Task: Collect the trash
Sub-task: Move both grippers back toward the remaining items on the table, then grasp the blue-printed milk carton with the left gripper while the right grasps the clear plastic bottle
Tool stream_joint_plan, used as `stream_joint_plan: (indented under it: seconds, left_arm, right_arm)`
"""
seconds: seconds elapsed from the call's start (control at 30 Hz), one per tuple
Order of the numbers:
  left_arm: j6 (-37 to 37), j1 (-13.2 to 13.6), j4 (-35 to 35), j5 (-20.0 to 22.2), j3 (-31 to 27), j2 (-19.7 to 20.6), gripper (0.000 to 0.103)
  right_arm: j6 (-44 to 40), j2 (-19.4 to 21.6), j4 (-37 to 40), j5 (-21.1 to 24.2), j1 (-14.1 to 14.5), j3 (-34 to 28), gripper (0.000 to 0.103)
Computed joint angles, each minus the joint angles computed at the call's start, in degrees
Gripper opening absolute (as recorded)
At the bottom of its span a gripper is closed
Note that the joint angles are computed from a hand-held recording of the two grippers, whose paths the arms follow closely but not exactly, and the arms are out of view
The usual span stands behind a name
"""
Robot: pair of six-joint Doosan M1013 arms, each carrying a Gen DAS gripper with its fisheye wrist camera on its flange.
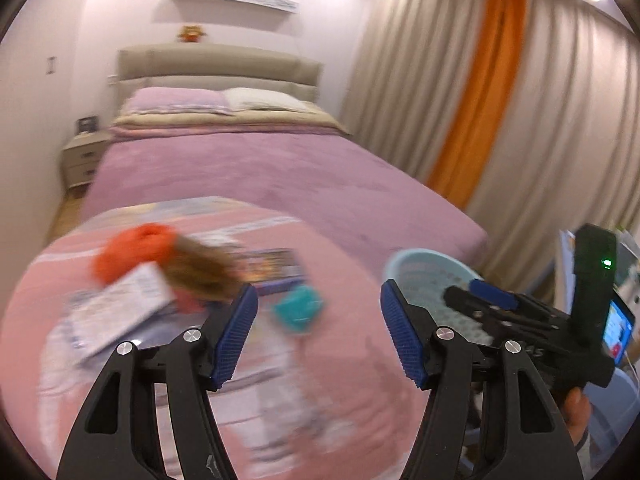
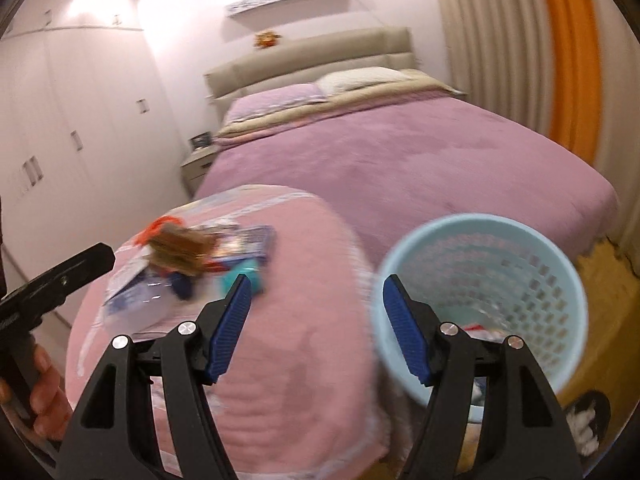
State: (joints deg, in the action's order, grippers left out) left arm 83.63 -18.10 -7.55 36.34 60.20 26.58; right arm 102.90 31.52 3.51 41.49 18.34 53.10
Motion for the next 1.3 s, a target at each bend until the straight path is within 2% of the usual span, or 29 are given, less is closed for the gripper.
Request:
stream_joint_plan:
  seconds: [0.07, 0.17, 0.37, 0.47, 0.57, 0.63, 0.83, 0.9, 1.07, 1.2, 1.3]
  left_arm:
    - [-2.7, 1.3, 2.9, -0.4, 1.5, -1.0, 0.062]
    - [-6.4, 3.1, 8.1, 1.2, 2.4, -1.5, 0.062]
    - [-5.8, 7.8, 10.3, 5.4, 1.8, 0.1, 0.062]
    - [-1.9, 10.0, 5.7, 7.2, 0.2, 1.7, 0.062]
    - [6.5, 11.6, -3.2, 9.2, -1.7, 3.4, 0.062]
    - [9.8, 11.9, -5.3, 10.2, -2.2, 4.1, 0.063]
    - [18.0, 11.8, -8.4, 17.9, -7.1, 7.5, 0.08]
    - [20.3, 12.1, -10.5, 20.8, -8.8, 8.6, 0.08]
    - [21.6, 11.3, -8.8, 25.8, -11.0, 9.6, 0.081]
    - [19.1, 10.6, -6.7, 29.8, -12.3, 10.2, 0.079]
    - [17.3, 9.7, -4.4, 28.1, -10.5, 9.2, 0.073]
  right_arm:
    - [-1.8, 1.1, 1.1, 0.9, 0.8, -1.8, 0.065]
    - [-4.2, 3.3, 2.4, 3.5, 2.2, -5.6, 0.065]
    - [-8.1, 6.4, 5.1, 6.8, 4.5, -10.5, 0.065]
    - [-8.8, 7.9, 5.1, 8.4, 5.5, -13.0, 0.065]
    - [-8.8, 9.5, 4.5, 10.4, 6.4, -15.7, 0.065]
    - [-8.8, 10.5, 4.6, 11.8, 6.7, -17.4, 0.065]
    - [-8.6, 12.3, 4.6, 15.0, 7.1, -20.4, 0.065]
    - [-8.5, 12.6, 4.6, 15.5, 7.1, -20.7, 0.065]
    - [-8.0, 13.0, 4.8, 16.3, 6.9, -21.3, 0.065]
    - [-7.4, 13.1, 5.8, 16.9, 6.6, -21.5, 0.065]
    - [-6.3, 13.2, 7.4, 17.9, 6.4, -21.5, 0.065]
